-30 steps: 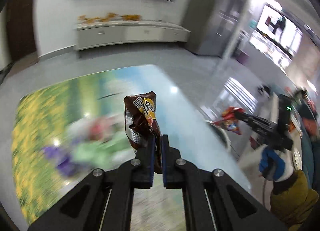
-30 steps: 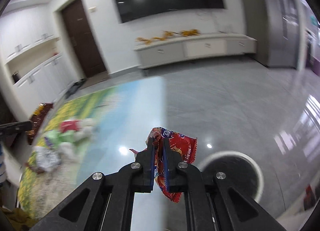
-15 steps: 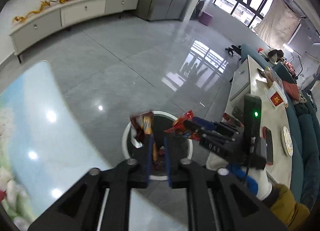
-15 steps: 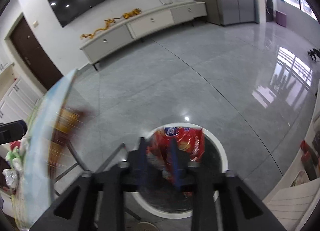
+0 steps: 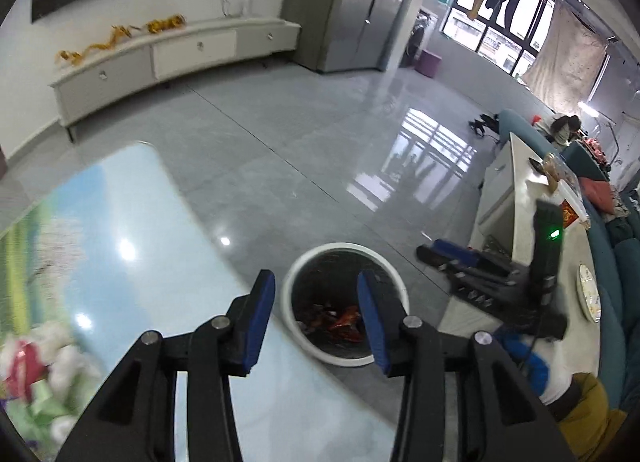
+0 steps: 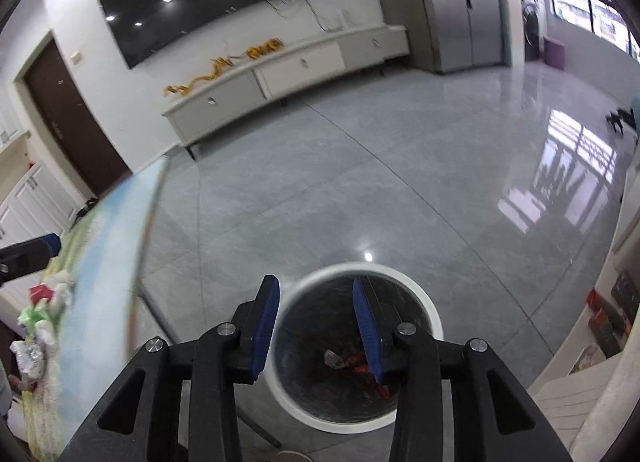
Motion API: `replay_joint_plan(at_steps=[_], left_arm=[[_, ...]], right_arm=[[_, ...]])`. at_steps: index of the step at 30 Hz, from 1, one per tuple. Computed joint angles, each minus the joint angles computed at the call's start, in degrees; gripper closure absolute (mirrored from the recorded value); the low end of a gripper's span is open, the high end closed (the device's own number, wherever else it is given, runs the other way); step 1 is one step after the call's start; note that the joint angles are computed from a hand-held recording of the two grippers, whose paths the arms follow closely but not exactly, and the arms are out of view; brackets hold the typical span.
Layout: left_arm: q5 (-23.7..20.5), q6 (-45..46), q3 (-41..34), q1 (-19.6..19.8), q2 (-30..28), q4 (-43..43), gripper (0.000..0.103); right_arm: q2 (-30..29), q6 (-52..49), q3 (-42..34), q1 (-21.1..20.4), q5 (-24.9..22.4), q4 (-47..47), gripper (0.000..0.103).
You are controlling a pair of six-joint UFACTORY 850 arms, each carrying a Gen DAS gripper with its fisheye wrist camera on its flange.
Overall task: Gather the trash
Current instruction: 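Grasp the purple plastic bag with the left tool while the right tool grasps clear plastic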
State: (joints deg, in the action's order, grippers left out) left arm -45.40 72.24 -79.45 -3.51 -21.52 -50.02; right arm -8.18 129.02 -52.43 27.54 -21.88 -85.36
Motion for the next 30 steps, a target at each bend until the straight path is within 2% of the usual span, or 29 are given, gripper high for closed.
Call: replay_joint_plan(at_steps=[6,10,13,17,21,24,30], left_arm=[[0.2,8.9,4.7,8.7,4.9,-2.7,0.062],[1.3,12.7,5.1,15.7,5.5,-3.4,0.062],[2.8,12.4,3.1,20.8,3.7,-3.0,0.062],[5.8,7.3,-0.3,25.6,0.2,-0.7,0.062],[4.8,-0.3,-4.2,28.2,-4.3,3.2,0.062],[6.3,-5.1,-6.4,27.8,-7.2,6.9,0.062],[5.2,-13.3,-11.4,27.4,-12.6,12.1,0.062]], right_arm=[[0.6,-5.6,-4.7,5.7,-4.7,0.8,0.067],[-0.7,-9.2,-8.8,9.2,-7.0,1.6,0.067],[-2.8,-12.1,-12.3,11.1,-7.2,2.6,0.067],[-6.9,-17.2,-17.7,12.7,-5.7,5.2,0.066],[-11.9,-24.6,-23.4,13.5,-3.0,10.5,0.063],[-16.4,-33.7,-28.7,13.6,-1.2,17.9,0.063],[-21.0,-45.2,-33.5,13.8,0.9,27.6,0.061]])
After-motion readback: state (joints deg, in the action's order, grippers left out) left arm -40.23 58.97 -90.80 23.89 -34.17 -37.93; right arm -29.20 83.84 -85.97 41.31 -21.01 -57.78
